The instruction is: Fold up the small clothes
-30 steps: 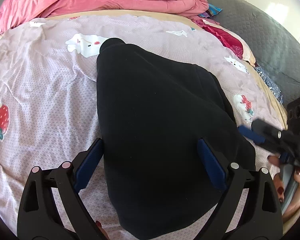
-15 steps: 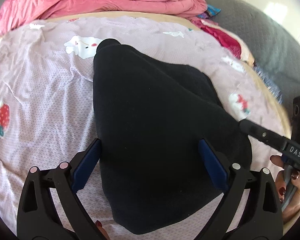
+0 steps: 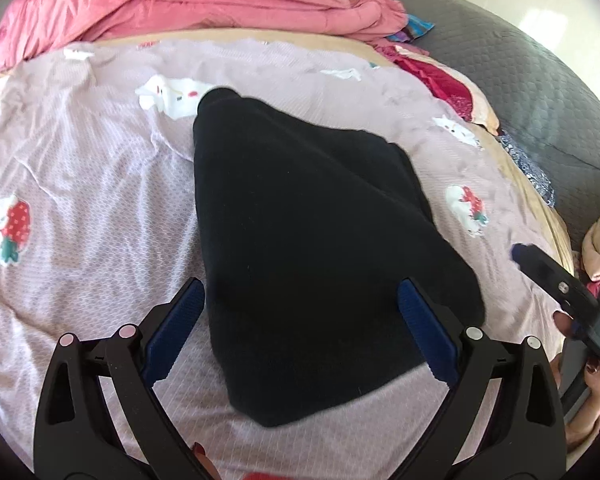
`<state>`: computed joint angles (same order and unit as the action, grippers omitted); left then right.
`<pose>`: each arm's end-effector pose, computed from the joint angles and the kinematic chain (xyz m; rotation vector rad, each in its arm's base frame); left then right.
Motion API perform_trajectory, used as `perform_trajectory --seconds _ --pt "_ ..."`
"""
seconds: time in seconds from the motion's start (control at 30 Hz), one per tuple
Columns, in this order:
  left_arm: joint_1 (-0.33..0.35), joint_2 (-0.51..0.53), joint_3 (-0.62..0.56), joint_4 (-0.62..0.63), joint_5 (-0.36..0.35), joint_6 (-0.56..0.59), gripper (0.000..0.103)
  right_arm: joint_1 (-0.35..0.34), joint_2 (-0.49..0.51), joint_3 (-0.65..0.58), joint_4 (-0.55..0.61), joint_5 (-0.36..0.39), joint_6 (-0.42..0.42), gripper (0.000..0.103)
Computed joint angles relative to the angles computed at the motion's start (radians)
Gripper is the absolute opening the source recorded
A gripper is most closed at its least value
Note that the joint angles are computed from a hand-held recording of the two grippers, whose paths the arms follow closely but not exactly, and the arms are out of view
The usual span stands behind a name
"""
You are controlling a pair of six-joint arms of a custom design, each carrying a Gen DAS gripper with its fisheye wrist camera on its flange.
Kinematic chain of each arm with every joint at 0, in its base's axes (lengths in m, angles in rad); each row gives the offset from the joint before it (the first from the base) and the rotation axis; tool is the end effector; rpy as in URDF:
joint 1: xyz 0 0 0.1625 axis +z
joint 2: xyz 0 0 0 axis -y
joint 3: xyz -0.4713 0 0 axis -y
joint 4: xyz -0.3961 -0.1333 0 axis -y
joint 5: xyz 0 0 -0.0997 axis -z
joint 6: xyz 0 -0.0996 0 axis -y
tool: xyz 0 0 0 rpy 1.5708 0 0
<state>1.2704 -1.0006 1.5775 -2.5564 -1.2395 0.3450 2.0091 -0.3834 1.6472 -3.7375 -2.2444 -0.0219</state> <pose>-0.0534 -0.7323 0.2964 0.7818 2.6386 -0.5596 0.3529 -0.5852 -0.0087 0.1486 -2.3958 1.2939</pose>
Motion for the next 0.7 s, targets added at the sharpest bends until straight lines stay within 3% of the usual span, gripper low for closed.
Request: perform_trajectory --seconds 0.2,0.4,0.53,0.7 --pt "-0.015 -0.079 0.089 -0.086 -0.012 0.044 0.094 0.076 0.065 0.025 -0.252 -0.116 -0.114 0.099" --pt "-0.02 -0.158 0.197 -0.183 -0.006 0.081 0.094 0.138 0.133 0.01 -0.372 -0.194 -0.215 0.099" --pt "-0.011 -0.211 0.272 -0.237 0.003 0.091 0.094 0.162 0.154 0.014 -0.364 -0.212 -0.204 0.099" --pt "0.008 -0.258 0.345 -0.301 0.017 0.096 0.094 0.171 0.162 0.034 -0.258 -0.225 -0.103 0.099"
